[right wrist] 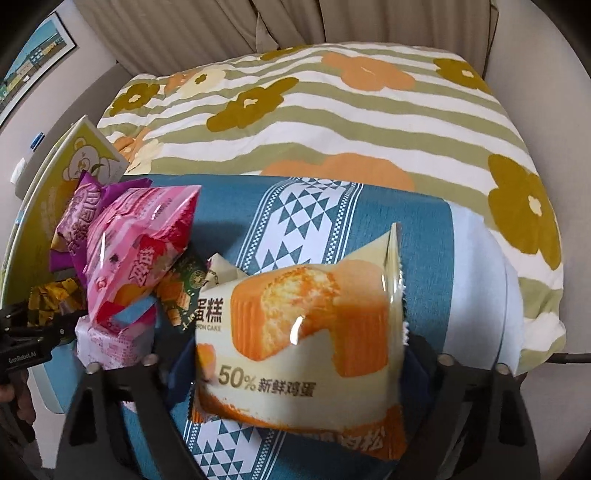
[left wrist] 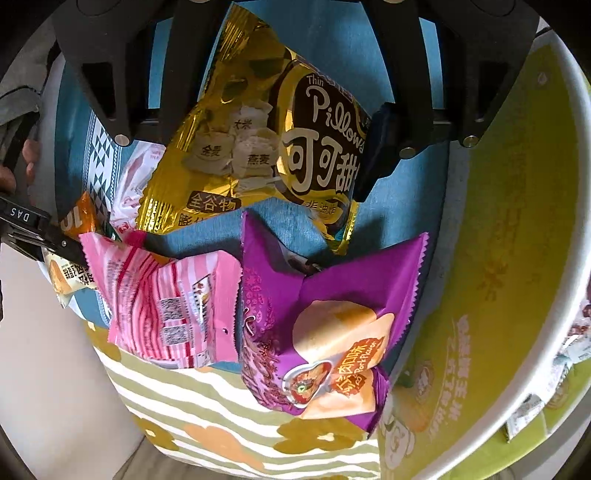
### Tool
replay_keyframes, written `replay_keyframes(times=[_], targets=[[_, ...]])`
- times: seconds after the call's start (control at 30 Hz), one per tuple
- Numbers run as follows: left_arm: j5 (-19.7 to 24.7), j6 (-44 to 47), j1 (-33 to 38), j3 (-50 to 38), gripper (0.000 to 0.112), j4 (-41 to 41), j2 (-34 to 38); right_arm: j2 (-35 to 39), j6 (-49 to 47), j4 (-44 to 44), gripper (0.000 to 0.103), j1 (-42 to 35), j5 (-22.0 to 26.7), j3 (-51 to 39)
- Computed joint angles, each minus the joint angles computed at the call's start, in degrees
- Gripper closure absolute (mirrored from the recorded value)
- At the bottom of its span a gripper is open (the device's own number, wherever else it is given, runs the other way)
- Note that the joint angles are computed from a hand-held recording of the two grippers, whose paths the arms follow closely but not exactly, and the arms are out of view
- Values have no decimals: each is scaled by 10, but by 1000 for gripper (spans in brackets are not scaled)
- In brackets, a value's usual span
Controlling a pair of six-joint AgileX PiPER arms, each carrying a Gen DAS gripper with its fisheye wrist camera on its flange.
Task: Organize snacks
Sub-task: 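Carry both snacks into the yellow box and open both tools to release them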
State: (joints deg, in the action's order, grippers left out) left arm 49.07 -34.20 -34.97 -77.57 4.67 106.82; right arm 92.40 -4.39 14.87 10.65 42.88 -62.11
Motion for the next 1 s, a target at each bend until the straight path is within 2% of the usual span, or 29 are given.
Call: replay_keyframes(times=[0.1,0.27,0.5,0.83,1.0], targets=[[6,-13,-11,-2,55,10,-8,-12,5,-3,27,3,3,8],[16,-27,-24,3,56,22,-35,-56,29,-11,27,15,13,20],[40,-51,-51,12,56,42,-99,-120,108,-79,27,68,66,-8],[83,-48,-64,-9,56,51,-191,-151,225,-178,27,182,152,-115],[95,1,-21,-43,56,33,-216,-125,284,-233,27,250,189,-196]])
